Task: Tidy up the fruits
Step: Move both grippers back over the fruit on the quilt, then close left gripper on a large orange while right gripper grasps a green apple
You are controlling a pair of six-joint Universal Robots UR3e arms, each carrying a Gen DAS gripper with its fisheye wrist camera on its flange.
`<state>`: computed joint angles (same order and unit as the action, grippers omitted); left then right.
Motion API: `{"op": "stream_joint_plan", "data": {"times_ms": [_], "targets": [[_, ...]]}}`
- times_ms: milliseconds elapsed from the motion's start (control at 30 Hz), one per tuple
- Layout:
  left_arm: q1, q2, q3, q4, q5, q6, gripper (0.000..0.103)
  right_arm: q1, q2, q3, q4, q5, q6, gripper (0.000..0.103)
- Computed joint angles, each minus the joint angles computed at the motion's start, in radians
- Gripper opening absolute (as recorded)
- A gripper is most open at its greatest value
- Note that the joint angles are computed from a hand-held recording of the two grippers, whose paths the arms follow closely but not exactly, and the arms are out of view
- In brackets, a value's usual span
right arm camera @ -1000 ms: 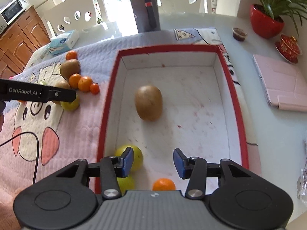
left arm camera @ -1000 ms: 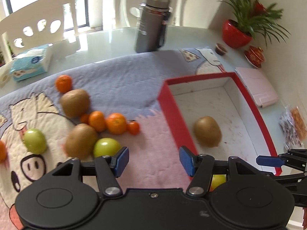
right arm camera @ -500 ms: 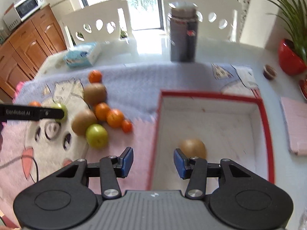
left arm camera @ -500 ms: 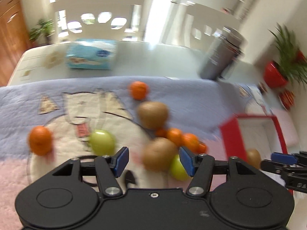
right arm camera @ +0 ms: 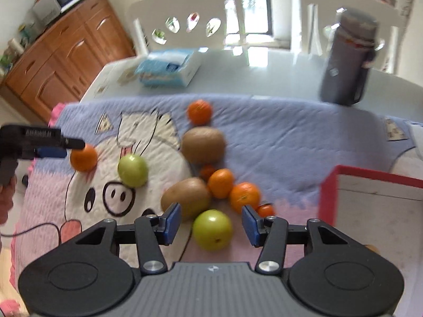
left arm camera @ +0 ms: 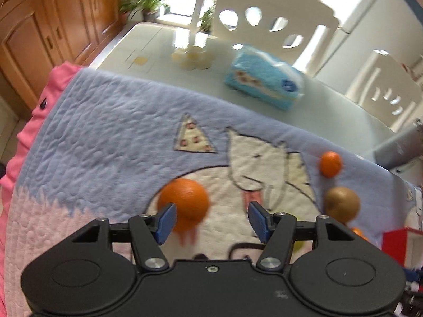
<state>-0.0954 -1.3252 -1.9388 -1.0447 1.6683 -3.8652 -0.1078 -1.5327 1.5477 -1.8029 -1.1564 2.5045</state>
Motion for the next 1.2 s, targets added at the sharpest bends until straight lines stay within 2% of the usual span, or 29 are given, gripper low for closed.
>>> {"op": "stream_joint_plan", "data": {"times_ms": [100,200,400,533,633,800,867,1033,1200], "targets": [[0.060,0.008,-0.056,0.029,-0.034,0.022,0.075,0.047,0.028,0.028,-0.047,-0.041,0.028,0.053],[0.054,-0.032,-0.044,0.030,0.013,0.039,0.078,0.067,0.049,0.063,-0.089,-0.078,0.051,0.053],[0.080,-0.052,-0.066,0.039,0.041,0.087,0.079,0.082,0.110,0.081,-0.138,-0.110,0.098,0.053],[0.160,-0.010,-0.153,0.070,-0.041,0.103,0.077,0.085,0.143,0.077,-0.145,-0.102,0.119,0.053],[0.174,0.010,-0.205,0.102,-0.053,0.095,0.078,0.098,0.156,0.094,-0.174,-0.110,0.126,0.053],[0.161,0.015,-0.227,0.130,-0.038,0.085,0.075,0.092,0.153,0.149,-0.228,-0.100,0.123,0.053],[0.161,0.016,-0.235,0.152,-0.036,0.091,0.065,0.081,0.142,0.175,-0.254,-0.086,0.127,0.051],[0.145,0.020,-0.239,0.183,-0.022,0.104,0.064,0.060,0.116,0.209,-0.268,-0.061,0.120,0.051],[0.142,0.091,-0.284,0.194,-0.060,0.093,0.064,0.038,0.079,0.229,-0.243,-0.035,0.105,0.051]]}}
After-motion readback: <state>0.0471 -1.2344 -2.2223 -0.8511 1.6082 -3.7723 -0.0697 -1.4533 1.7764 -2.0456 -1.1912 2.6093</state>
